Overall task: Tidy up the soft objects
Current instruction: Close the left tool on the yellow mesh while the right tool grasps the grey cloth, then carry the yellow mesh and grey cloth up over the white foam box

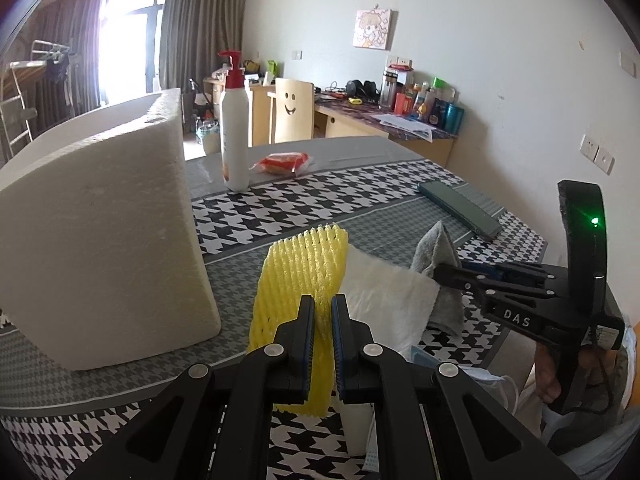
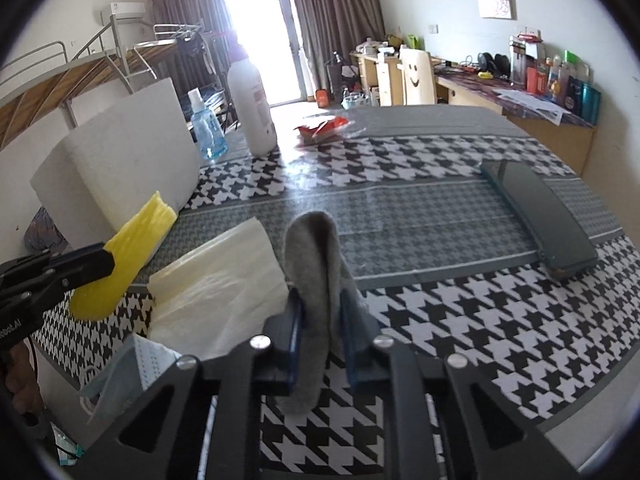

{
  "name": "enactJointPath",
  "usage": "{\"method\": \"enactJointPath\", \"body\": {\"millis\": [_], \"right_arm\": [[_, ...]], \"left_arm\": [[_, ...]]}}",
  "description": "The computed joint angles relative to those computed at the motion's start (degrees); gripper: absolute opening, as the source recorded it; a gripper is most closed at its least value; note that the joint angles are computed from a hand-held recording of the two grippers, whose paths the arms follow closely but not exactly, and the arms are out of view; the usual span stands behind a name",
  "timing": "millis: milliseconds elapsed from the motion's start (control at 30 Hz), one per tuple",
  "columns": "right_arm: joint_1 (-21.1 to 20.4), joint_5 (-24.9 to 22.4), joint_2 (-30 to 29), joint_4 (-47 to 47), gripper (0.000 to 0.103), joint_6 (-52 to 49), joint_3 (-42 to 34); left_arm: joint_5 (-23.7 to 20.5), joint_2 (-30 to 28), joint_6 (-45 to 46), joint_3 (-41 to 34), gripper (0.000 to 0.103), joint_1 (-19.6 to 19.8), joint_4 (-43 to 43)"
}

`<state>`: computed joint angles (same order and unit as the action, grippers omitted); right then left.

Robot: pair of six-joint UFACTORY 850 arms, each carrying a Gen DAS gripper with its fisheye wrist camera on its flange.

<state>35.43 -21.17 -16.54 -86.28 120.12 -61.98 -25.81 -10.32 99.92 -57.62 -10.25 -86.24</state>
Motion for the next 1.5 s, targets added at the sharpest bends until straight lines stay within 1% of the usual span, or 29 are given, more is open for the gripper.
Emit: {"method": "enactJointPath", "body": {"millis": [200, 267, 333, 733, 933, 1233, 1367, 1500], "right_arm": [[1.31, -3.19, 1.31, -1.22, 0.018, 0.57, 0.05], [1.66, -3.93, 1.75, -1.85, 0.015, 1.31, 0.20], [1.83, -4.82, 1.99, -1.63, 0.015, 1.24, 0.06], [3.81, -9.82, 3.97, -4.55, 0.014, 2.77, -0.40], [4.16, -10.34, 4.13, -5.44, 0.014, 2.61, -1.00], [4.37, -10.42, 4.11, -7.87, 0.014, 3.91, -1.57], [4.40, -10.61, 4.05, -8.95, 0.014, 4.41, -1.92], [4.51, -10.88, 4.01, -9.35, 0.014, 3.87, -2.50]], "left_arm": [[-0.57, 1.30, 3.26, 1.41, 0.009, 0.68, -2.97], [-0.86, 1.86, 4.50, 1.95, 0.009, 0.99, -4.02], [-1.16, 2.32, 5.44, 2.35, 0.009, 1.28, -4.86], [-4.73, 5.07, 11.64, 4.50, 0.009, 3.00, -10.72], [-6.30, 6.71, 13.37, 5.56, 0.009, 4.07, -12.99], [-6.43, 8.05, 15.51, 5.77, 0.009, 3.99, -15.33], [-6.57, 8.29, 15.55, 5.52, 0.009, 4.01, -15.42], [-7.63, 8.50, 15.45, 5.25, 0.009, 4.07, -15.08]]}}
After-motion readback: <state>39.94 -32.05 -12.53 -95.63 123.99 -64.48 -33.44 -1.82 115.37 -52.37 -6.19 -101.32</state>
